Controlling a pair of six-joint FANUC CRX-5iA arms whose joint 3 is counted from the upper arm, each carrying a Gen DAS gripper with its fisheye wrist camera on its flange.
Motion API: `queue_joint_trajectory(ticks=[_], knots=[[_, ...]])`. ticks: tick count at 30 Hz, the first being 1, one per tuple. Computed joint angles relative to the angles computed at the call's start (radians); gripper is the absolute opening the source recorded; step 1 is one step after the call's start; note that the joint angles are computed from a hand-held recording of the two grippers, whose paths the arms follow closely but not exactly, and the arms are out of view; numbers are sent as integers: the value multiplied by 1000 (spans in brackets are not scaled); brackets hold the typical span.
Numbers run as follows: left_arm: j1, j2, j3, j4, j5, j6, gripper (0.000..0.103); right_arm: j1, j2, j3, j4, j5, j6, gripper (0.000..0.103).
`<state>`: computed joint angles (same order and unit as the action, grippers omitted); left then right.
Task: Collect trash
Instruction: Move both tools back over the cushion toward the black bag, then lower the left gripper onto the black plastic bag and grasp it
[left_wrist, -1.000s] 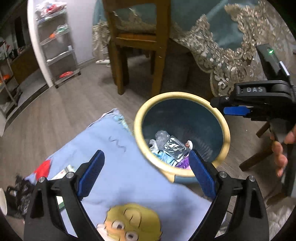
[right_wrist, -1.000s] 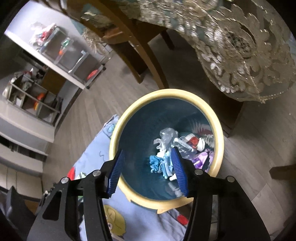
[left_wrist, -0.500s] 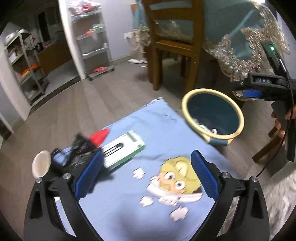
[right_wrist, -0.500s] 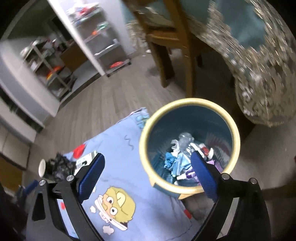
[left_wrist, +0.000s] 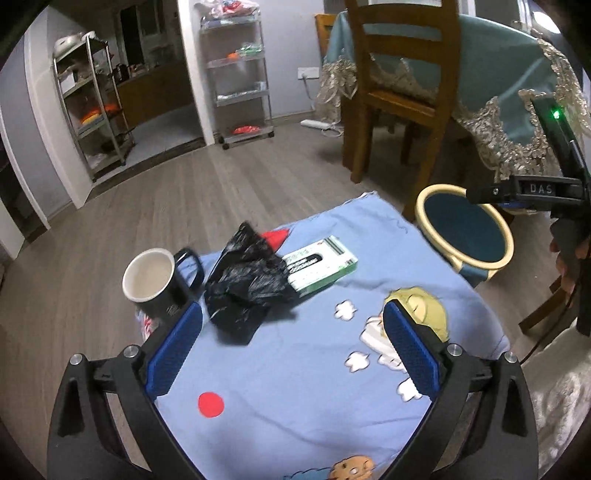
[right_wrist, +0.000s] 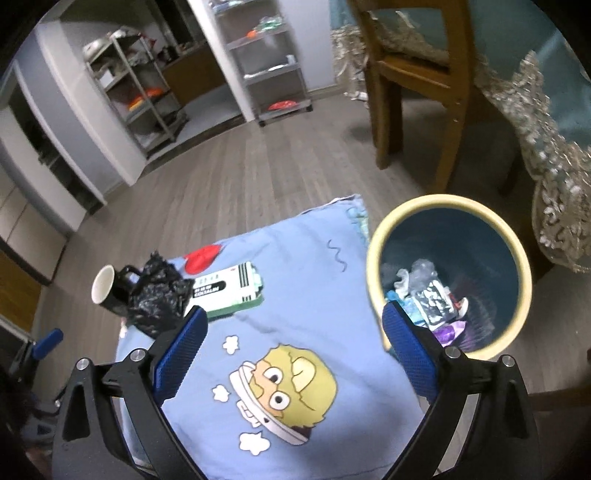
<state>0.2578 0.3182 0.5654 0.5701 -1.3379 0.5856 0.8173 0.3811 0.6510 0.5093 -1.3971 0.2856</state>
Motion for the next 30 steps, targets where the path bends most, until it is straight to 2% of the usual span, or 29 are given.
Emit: queue_joint_trajectory(ticks=[6, 12, 16, 21, 25, 27, 30], knots=[[28, 45, 37, 9, -5, 43, 96, -2, 93, 130, -24, -56, 64, 95], [31, 70, 48, -10, 33, 45, 96, -6, 176, 243, -38, -111, 130, 95], [16, 94, 67, -47, 51, 38, 96, -21, 190, 256, -63, -90, 118, 95], [-1, 192, 195, -83, -29, 116, 96, -42, 215, 279, -98, -75, 113, 95], [-23, 229, 245, -125, -29, 125, 96, -75, 235, 285, -170, -38, 72, 95], [-30, 255, 275, -127, -49, 151, 96, -86, 291, 360, -179, -75, 127, 95], [-53, 264, 273, -165, -24, 128, 96, -98, 386, 498, -189, -142, 213, 95]])
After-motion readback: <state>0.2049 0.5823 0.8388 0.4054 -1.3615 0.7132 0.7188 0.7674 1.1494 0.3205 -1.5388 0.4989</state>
